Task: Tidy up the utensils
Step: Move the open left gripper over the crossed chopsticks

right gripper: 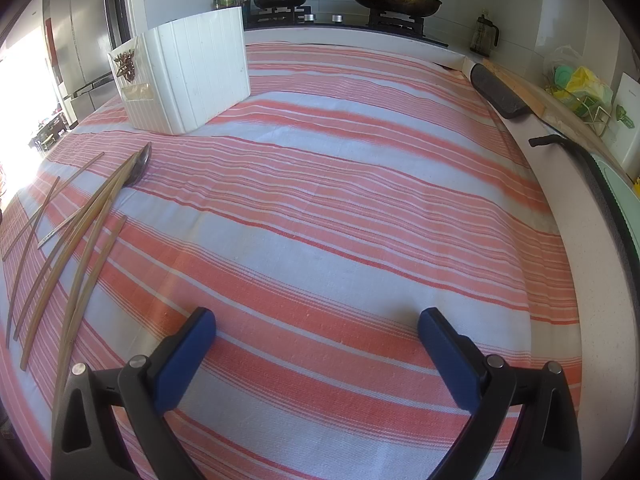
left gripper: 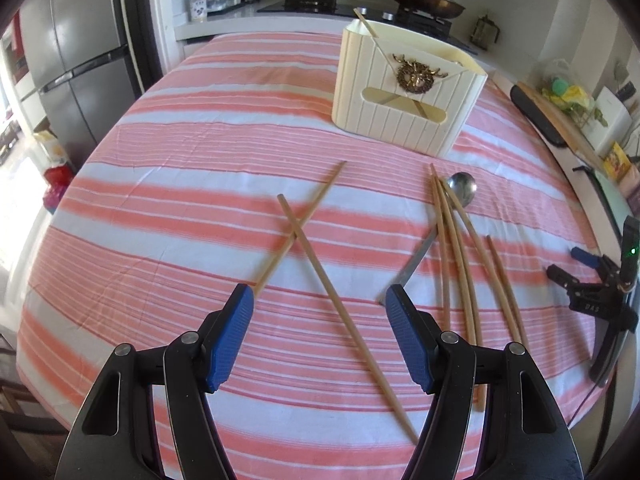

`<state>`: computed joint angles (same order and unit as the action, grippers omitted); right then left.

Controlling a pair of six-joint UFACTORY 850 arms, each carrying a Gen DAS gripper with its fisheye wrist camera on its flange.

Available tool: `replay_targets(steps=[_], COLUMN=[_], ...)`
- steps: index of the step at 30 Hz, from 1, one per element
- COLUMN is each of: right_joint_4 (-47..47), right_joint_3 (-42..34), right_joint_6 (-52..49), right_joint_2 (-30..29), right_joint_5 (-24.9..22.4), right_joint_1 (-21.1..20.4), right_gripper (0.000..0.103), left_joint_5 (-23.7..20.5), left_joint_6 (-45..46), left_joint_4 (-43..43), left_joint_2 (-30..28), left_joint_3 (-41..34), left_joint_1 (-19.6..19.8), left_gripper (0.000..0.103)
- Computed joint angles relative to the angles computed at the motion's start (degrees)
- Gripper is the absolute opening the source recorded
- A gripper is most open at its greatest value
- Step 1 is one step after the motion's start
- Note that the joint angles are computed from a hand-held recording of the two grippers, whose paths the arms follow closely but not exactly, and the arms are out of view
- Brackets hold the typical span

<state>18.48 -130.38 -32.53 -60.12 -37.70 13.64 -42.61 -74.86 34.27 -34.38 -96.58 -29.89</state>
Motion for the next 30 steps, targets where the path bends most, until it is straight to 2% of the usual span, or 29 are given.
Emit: replay_targets(steps=[5,12,20,23,26,30], right_joint_4=[0.0,0.1,0.1,0.1,0.1,0.1], right_joint_3=[0.0,0.0,0.0,0.0,0.0,-0.3], right_joint_6=[0.0,-0.1,-0.1,-0.2,-0.2,-0.1], right_joint_2=[0.0,0.0,0.0,0.0,0.0,-0.2], right_joint_5=[0.0,0.0,0.0,0.0,-0.1,-0.2], right_joint_1=[0.0,0.0,0.0,0.0,0.0,0.0], right_gripper=[0.103,0.103,0.103,0.103,0.103,0.103], left_joint_5=[-1.5,-0.6,4.6,6.3,7.4,9.5], left_joint_6=[1.7,0.5,-4.9,-8.9,-13.5,-16.8], left_joint_4=[0.5,2.9,5.0,8.7,12.7,14.7], left_joint_2=[-1.5,-0.2,4.5,7.1,9.8,13.2], left_joint_3=[-3.3,-1.8,5.4,9.4,13.6,19.4], left_joint_1=[-0.7,-1.1,-0.5,-0.5,-0.6,0.1], left_gripper=[0.071,0.071,0.071,0.071,0.076,0.076])
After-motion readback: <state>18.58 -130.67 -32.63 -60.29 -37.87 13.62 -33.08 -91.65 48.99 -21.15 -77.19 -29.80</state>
